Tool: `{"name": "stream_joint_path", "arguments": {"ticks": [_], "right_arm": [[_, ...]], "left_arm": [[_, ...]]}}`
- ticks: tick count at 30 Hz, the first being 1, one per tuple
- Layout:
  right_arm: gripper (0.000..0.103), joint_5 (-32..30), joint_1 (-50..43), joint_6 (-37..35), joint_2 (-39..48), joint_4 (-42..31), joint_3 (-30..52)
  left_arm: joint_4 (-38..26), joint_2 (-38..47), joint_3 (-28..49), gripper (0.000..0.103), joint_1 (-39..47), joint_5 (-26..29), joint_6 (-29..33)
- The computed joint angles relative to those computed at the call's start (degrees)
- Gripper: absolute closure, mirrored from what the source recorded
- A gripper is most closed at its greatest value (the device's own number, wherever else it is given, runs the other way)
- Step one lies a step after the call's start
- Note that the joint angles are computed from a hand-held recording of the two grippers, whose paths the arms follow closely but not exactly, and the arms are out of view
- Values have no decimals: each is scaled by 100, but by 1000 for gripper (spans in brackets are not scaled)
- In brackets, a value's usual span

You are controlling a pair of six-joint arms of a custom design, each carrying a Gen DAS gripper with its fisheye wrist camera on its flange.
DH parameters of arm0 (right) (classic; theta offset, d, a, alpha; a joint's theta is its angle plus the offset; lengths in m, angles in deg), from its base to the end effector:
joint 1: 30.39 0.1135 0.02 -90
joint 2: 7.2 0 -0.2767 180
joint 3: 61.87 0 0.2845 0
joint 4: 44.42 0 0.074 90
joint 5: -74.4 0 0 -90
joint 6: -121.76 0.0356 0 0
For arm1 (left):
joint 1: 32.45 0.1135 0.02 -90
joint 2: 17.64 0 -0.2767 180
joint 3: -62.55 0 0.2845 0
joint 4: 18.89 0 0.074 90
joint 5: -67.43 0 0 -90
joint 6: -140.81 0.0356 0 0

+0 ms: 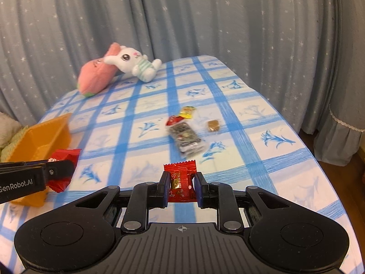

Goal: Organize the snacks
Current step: 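Carry both red candies over the orange tray with both tools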

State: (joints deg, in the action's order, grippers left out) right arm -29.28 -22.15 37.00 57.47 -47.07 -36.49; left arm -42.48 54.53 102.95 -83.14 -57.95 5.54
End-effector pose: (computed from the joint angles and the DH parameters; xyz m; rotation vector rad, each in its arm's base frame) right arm 0.1993 0.0374 0.1109 -0.1837 2.3021 0.3954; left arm 0.1653 -0.1693 0.1424 -0.1195 2.3034 -0.0417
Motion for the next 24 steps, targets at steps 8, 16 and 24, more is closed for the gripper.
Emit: {"name": "stream_joint_path", "arguments": {"ticks": [8,16,24], "right_arm": [[80,314,717,238,-1712,-1283,-109],[80,724,1487,470,-2515,-1941,-56],[80,1153,2273,687,-2676,-2115,84]], "left_arm": [[-1537,-1025,-54,82,-759,-713,-1063],[-2922,-1728,-6,83,-1352,-1195,-2066],[-4162,-2210,59,83,-1794,-1523,-3023]]}}
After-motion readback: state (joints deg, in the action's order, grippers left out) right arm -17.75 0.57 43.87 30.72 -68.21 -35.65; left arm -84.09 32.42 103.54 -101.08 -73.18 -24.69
